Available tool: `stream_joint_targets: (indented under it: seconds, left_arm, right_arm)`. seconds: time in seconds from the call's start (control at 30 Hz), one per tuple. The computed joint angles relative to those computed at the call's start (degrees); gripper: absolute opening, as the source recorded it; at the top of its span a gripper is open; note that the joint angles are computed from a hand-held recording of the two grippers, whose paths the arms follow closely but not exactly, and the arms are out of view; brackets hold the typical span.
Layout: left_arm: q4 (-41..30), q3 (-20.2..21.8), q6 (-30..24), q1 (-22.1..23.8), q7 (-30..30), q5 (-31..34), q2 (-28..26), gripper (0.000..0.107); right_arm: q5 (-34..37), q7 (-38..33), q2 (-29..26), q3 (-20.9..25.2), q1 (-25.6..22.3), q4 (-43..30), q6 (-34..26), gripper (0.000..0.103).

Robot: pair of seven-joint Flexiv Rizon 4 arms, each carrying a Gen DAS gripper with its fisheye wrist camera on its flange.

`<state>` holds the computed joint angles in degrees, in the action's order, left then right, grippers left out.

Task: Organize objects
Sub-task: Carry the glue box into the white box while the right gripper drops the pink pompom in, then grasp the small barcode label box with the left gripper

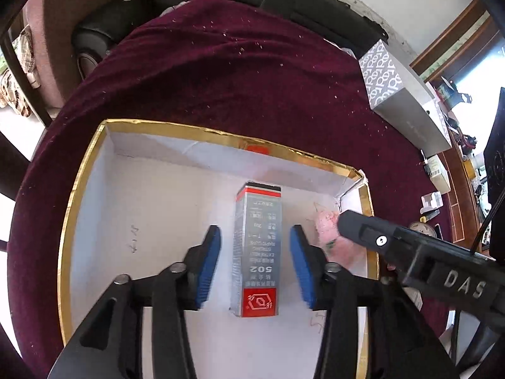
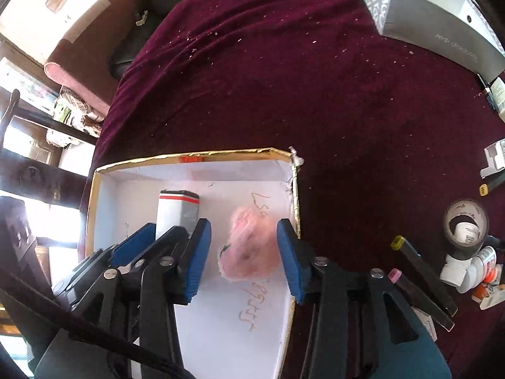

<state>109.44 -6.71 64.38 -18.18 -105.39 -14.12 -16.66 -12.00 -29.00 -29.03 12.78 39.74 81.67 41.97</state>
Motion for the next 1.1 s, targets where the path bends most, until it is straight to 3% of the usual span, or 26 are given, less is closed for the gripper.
stream_joint_targets:
  seconds: [0.13, 0.23, 0.27, 0.3, 0.33, 0.37, 0.43, 0.47, 0.6, 0.7, 0.9, 1.1]
  left_arm:
    - [-0.15, 1.36, -2.53, -0.55, -2.48, 2.46, 1.56, 0.043]
    - [2.44, 0.24, -1.22, 0.19, -1.2, -0.23, 4.37, 0.043]
    - [3.15, -0.05, -0.34, 0.18, -0.75, -0.94, 5.09, 0.043]
    - [4.4, -0.65, 1.38, 0.04, 0.27, -2.28, 6.35, 0.045]
    - [5.21, -1.2, 2.72, -0.17, 1.28, -3.46, 7.17, 0.048]
    - [5.47, -1.35, 3.44, -0.53, 1.33, -3.71, 7.5, 0.049]
    - [6.29, -2.72, 5.27, -1.37, 3.47, -6.18, 8.23, 0.05]
    - [6.29, -3.39, 5.47, -1.88, 4.55, -7.31, 8.3, 0.05]
    - [4.33, -5.86, 4.66, -4.99, 6.47, -9.87, 6.71, 0.052]
    - [-0.65, -4.09, 2.11, -9.05, -1.1, -0.54, 3.29, 0.052]
    - [-9.44, -1.67, -0.71, -15.96, -9.88, 11.72, -3.47, 0.052]
    - [-17.11, 1.19, -3.29, -21.25, -12.74, 22.99, -8.18, 0.052]
  right_arm:
    - [-1.32, -0.2, 2.19, -0.21, -0.01, 1.54, 0.96, 0.042]
    - [-5.7, 2.24, 8.32, -1.35, 0.32, 7.49, 3.3, 0.043]
    - [-9.92, 4.95, 11.64, -2.39, 0.81, 11.18, 4.2, 0.059]
    - [-13.46, 6.72, 14.3, -2.65, 0.64, 14.16, 4.49, 0.09]
    - [-16.82, 9.35, 16.91, -2.77, 0.04, 17.49, 5.26, 0.101]
    - [-17.44, 10.76, 19.49, -1.73, -1.71, 20.65, 5.66, 0.103]
    - [-9.12, 8.37, 22.04, 0.31, -4.45, 22.15, 0.63, 0.097]
    - [-4.99, 8.25, 23.61, 1.22, -6.2, 24.23, 0.75, 0.091]
    - [0.77, 13.83, 30.68, 3.07, -10.73, 34.88, 4.49, 0.091]
    - [2.46, 15.85, 34.21, 4.07, -12.52, 40.44, 7.32, 0.091]
    - [6.93, 10.18, 36.99, 4.27, -13.48, 43.68, 8.55, 0.09]
    - [10.37, 5.29, 40.08, 4.01, -14.27, 47.01, 9.9, 0.09]
